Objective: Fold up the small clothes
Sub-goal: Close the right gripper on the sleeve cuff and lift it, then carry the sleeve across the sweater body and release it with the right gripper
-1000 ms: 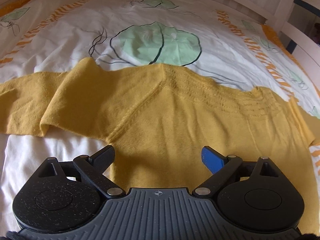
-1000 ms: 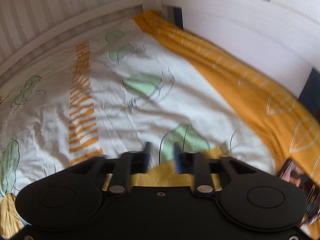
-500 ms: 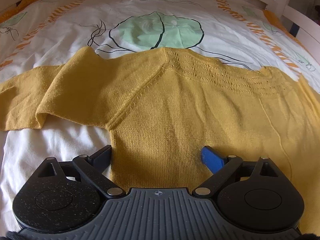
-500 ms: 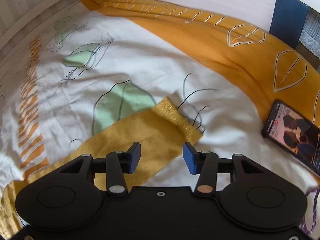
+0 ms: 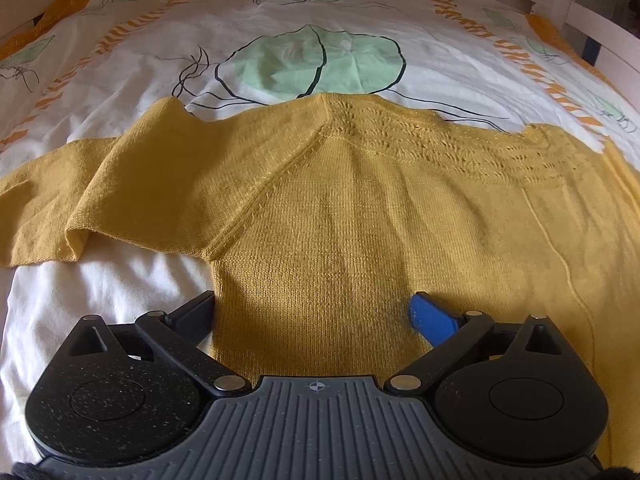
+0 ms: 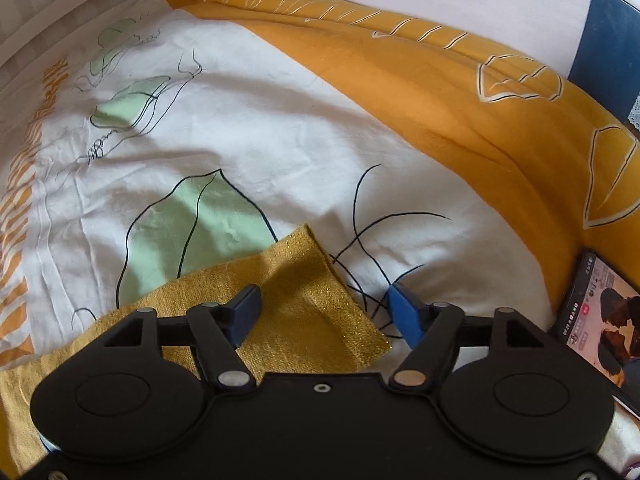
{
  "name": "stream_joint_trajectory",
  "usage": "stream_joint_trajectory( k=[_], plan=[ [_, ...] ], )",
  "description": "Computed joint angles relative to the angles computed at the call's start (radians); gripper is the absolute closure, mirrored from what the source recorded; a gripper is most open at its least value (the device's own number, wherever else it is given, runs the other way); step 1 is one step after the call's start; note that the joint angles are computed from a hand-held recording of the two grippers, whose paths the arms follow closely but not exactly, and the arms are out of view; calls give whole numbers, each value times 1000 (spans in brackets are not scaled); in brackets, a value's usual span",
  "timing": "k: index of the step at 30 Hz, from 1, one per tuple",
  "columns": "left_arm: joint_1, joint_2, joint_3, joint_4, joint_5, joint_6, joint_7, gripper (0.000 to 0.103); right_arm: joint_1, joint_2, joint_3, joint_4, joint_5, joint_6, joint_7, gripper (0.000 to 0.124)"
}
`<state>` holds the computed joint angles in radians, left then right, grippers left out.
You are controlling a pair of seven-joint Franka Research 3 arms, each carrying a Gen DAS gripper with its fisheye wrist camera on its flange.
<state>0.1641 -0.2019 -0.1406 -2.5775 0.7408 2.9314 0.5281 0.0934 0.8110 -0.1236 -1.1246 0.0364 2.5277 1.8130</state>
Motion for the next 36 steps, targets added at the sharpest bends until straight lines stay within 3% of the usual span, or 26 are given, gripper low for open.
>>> stream_joint_trajectory(
  k=[2, 5, 9, 12, 16, 22, 26, 29, 36],
  plan=[
    [-28, 0, 26, 0, -70, -5, 59, 1, -7, -12, 17, -13, 5, 0, -41, 109],
    [-80, -9, 71, -4, -219, -15, 189, 2, -13, -32, 35, -17, 29, -29, -72, 111],
    [-170, -38, 152, -18, -484, -23, 412, 2, -16, -132, 73, -132, 79, 57, -125, 111],
    [-168, -61, 156, -19, -569, -41, 481, 2, -18, -214, 118, -193, 134, 102, -206, 111],
    [-63, -93, 78, -32, -488, -18, 407, 2, -22, -299, 204, -221, 257, 129, -346, 111],
    [-5, -123, 63, -52, -417, 23, 379, 2, 33, -365, 310, -213, 449, 110, -535, 111],
    [-40, -155, 130, -69, -477, 32, 428, 2, 80, -346, 375, -176, 581, 76, -643, 111],
    [-38, -179, 148, -78, -512, 42, 448, 2, 140, -297, 395, -125, 637, 50, -680, 111],
    [51, -217, 92, -93, -467, 73, 406, 2, 283, -167, 388, -18, 616, -25, -665, 111]
  ],
)
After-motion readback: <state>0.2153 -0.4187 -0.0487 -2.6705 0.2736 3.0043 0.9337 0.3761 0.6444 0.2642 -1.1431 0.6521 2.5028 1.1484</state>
